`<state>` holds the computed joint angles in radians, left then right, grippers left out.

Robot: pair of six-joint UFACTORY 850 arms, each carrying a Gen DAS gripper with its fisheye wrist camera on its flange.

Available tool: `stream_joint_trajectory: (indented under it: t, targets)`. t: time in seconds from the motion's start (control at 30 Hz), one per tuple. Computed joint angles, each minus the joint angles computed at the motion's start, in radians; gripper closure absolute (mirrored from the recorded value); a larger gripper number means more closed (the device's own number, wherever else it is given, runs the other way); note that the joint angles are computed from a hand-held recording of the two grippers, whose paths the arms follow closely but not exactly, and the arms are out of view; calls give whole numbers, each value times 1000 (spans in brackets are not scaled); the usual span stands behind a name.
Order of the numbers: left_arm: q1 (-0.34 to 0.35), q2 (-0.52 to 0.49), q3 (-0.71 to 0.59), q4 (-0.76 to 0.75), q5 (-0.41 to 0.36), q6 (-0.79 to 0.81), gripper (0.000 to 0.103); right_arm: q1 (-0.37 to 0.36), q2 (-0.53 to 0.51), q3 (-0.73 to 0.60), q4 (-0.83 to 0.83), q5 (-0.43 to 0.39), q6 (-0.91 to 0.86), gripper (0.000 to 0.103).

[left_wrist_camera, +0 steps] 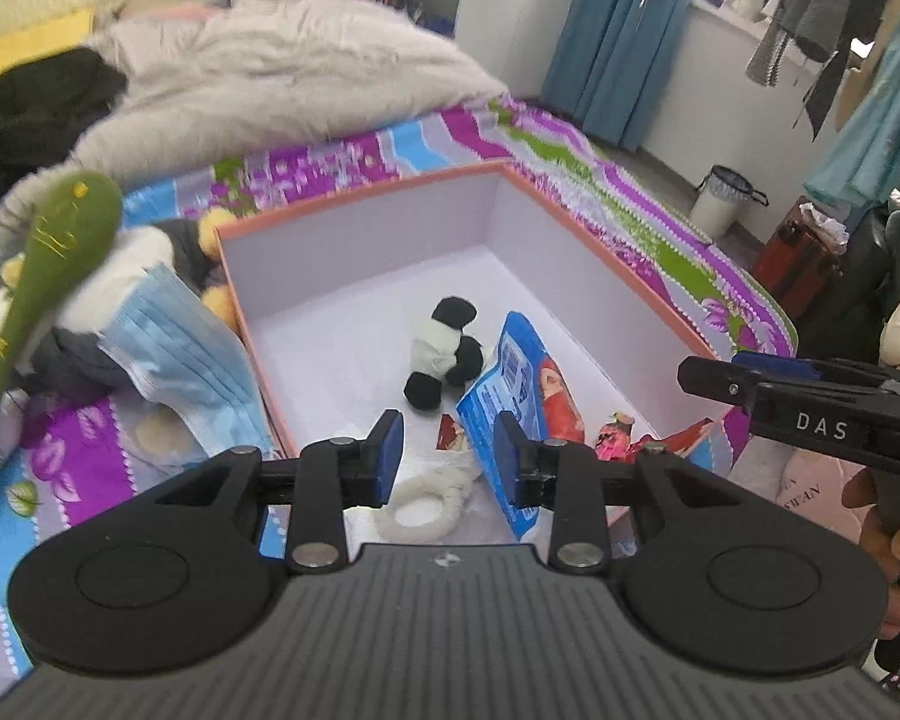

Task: Organize soft objects
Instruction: 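Open the left tool to drop the rope ring while the right tool releases the feather toy, then withdraw both open tools from the box toward the blue mask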

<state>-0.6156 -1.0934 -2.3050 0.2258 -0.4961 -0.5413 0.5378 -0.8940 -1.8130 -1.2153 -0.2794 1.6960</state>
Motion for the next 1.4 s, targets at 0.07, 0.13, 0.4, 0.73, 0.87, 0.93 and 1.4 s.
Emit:
stream_joint_trajectory:
  t: [0.07, 0.13, 0.4, 0.73, 0.87, 0.93, 1.4]
  targets:
    - [-10, 73, 124, 85, 73, -68, 65, 15, 29, 46, -178, 1, 180, 48]
    - [-22, 134, 228, 213, 127, -182, 65, 30, 55, 89, -351, -6, 357, 48]
    - [-45, 322, 530, 757, 248, -750, 65, 86, 123, 203, -675, -64, 686, 48]
    - [-66, 497, 804, 1373, 250, -1427, 65, 151, 169, 289, -900, -125, 920, 48]
    - [-64, 542, 873, 1461, 255, -1531, 65, 175, 170, 297, -916, -117, 936, 48]
    - [-61, 559, 901, 1492, 258, -1561, 65, 184, 170, 295, -925, -110, 945, 48]
    - [-62, 688, 1136, 1794, 178, -1942, 65, 257, 143, 262, -810, -99, 780, 48]
